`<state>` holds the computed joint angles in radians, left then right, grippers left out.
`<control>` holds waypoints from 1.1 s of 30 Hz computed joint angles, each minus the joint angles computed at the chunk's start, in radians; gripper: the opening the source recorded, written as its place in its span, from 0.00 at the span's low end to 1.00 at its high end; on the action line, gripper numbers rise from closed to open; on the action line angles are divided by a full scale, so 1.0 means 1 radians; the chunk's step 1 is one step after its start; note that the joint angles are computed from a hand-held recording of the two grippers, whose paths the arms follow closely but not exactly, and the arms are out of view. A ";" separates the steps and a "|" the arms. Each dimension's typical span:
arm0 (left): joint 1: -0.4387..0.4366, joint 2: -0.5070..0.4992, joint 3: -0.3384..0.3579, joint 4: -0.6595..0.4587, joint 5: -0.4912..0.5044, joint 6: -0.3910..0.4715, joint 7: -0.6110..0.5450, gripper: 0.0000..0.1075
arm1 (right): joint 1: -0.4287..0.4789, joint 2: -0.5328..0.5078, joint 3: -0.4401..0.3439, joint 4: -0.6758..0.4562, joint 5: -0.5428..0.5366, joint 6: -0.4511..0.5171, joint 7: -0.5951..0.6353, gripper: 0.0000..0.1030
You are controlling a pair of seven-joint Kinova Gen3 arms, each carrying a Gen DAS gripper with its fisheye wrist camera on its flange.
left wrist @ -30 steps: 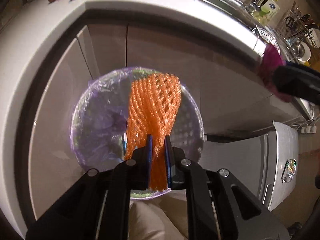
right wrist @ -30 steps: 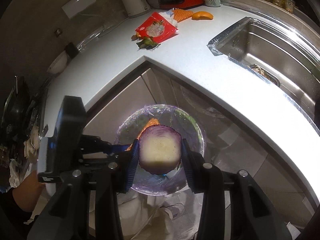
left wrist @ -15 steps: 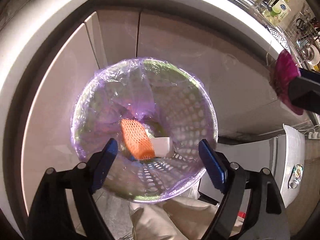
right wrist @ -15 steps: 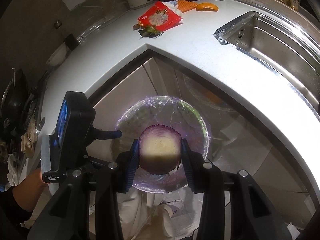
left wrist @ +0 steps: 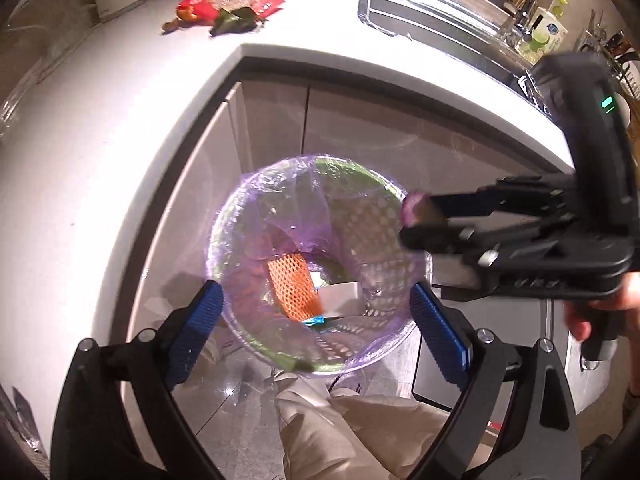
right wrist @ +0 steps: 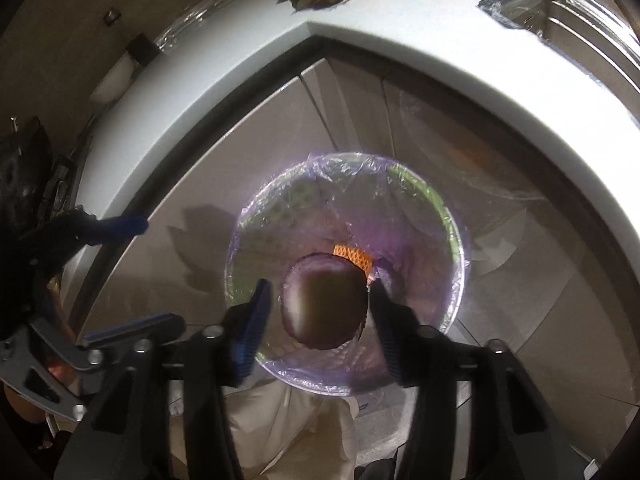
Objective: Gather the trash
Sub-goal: 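Carry the foam net and onion half over the bin and release both, then move both tools back toward the remaining items on the counter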
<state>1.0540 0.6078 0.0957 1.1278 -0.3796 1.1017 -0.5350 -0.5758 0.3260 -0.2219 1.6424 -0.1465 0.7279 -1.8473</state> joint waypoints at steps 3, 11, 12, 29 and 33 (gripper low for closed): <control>0.011 0.000 -0.011 -0.016 -0.017 0.052 0.007 0.84 | -0.046 0.025 0.022 -0.017 0.054 0.007 -0.065 0.88; -0.016 -0.015 -0.005 -0.007 -0.020 0.068 0.002 0.84 | -0.027 0.048 0.018 -0.061 0.042 0.032 -0.072 0.89; -0.021 -0.017 -0.003 -0.007 -0.019 0.067 -0.003 0.84 | -0.028 0.048 0.020 -0.064 0.044 0.032 -0.075 0.89; -0.158 0.013 -0.017 -0.175 0.006 0.077 -0.193 0.89 | -0.057 -0.063 0.074 -0.114 0.207 0.043 -0.277 0.97; -0.239 0.051 -0.018 -0.275 0.074 0.055 -0.277 0.89 | -0.055 -0.071 0.077 -0.146 0.248 0.048 -0.324 0.97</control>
